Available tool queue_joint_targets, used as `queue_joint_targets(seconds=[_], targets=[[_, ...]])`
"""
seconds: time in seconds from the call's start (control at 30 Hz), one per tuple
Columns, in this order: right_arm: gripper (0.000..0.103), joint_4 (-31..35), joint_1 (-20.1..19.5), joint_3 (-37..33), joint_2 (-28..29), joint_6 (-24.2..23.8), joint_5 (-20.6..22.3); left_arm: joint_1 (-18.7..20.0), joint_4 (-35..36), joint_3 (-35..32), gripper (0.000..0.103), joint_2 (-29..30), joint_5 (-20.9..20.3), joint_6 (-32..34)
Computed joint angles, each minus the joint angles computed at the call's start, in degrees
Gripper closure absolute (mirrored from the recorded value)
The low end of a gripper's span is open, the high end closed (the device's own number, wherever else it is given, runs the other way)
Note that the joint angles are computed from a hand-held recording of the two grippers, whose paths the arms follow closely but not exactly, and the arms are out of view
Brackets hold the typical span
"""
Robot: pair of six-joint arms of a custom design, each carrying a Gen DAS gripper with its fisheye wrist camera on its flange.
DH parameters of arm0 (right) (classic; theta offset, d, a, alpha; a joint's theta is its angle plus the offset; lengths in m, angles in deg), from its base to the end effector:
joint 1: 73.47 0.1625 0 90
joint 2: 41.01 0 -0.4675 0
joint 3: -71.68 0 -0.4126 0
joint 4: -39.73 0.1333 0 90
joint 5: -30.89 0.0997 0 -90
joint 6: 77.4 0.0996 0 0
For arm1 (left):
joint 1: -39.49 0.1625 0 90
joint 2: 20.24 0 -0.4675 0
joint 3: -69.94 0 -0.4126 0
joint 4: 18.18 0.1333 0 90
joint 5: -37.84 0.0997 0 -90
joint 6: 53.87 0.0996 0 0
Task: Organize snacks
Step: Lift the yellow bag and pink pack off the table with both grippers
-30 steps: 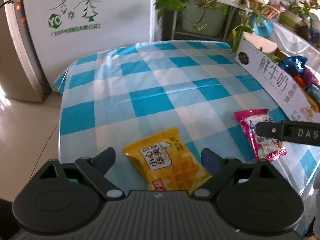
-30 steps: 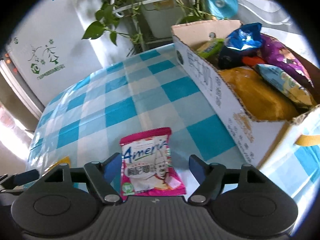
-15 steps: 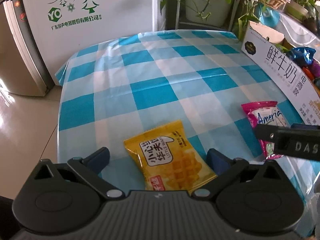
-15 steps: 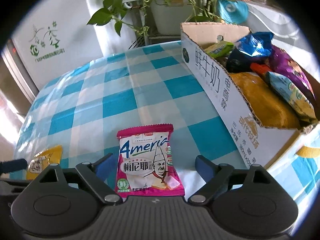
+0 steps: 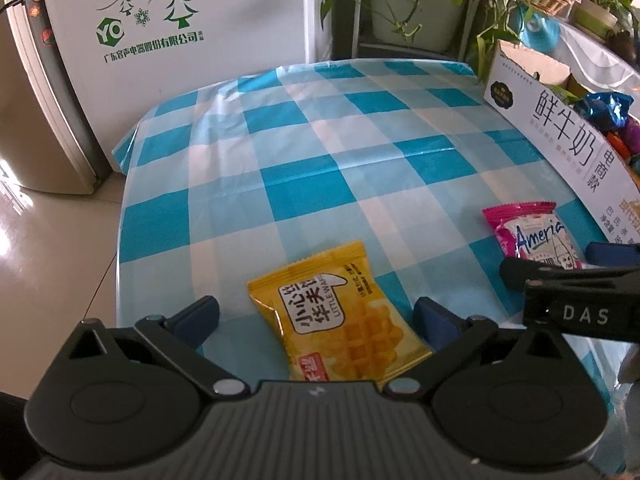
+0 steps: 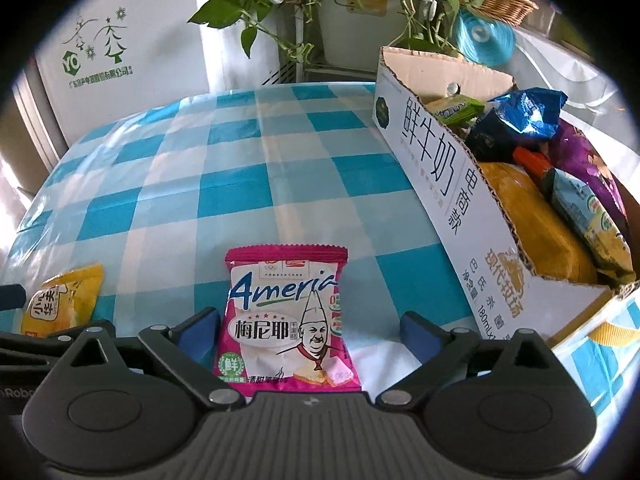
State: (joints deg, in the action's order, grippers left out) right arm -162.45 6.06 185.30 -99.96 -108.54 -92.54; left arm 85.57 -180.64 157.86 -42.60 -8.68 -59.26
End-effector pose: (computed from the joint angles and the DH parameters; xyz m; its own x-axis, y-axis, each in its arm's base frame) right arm -0.0325 -0.6076 0.2658 -0.6806 0.2478 0.6895 -0.2972 0.7668 -0.5689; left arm -0.3476 -0.6519 -0.0951 -0.6421 0.3746 -0.6688 0.6311 0.7536 -0.1838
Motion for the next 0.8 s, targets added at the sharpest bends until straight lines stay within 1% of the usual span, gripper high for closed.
queue_joint_targets(seconds=[0.13,0.37,0.47,0.5,0.57,0.63,0.67,0.73,0.8], targets=[[0.003,-0.35,-0.13,-0.31,0.15,0.29,-0.19,-0.37,-0.82,-0.29,0.001,0.59,0.99,1.25],[0.005,-0.82,-0.15,-0.61,0.35,0.11,-0.47,-0.14,0.41,-1.06,0.001,0.82,0.31,-0.66],[0.011,-1.25,-0.07,-0.62,0.36,-0.01,-0.42,-0.15,0.37,-1.09,0.002,0.85,0.2,-0.62],[0.014,-1.32,-0.01,-0.62,0.35,-0.21,-0.39,-0.17,0.18,-1.01,0.004,0.8,0.05,-0.7],[0.021,-1.53,0.12,-0.57,0.32,-0.75,-0.13,-0.21,-0.7,-0.81,0.011,0.69,-0.55,-0.05],[0.033,-1.19,0.18,-0.5,0.1,-1.13,0.47,-0.21,-1.38,-0.66,0.024,0.53,-1.56,0.51],[0.035,-0.84,0.19,-0.43,-0.03,-1.11,0.82,-0.23,-1.78,-0.59,0.026,0.51,-1.76,0.86],[0.041,-0.88,0.25,-0.36,-0.03,-1.38,1.02,-0.22,-2.42,-0.41,0.037,0.39,-2.04,1.16],[0.045,-0.6,0.3,-0.32,-0.17,-0.83,1.09,-0.02,-2.8,-0.23,0.039,0.06,-2.7,0.43]])
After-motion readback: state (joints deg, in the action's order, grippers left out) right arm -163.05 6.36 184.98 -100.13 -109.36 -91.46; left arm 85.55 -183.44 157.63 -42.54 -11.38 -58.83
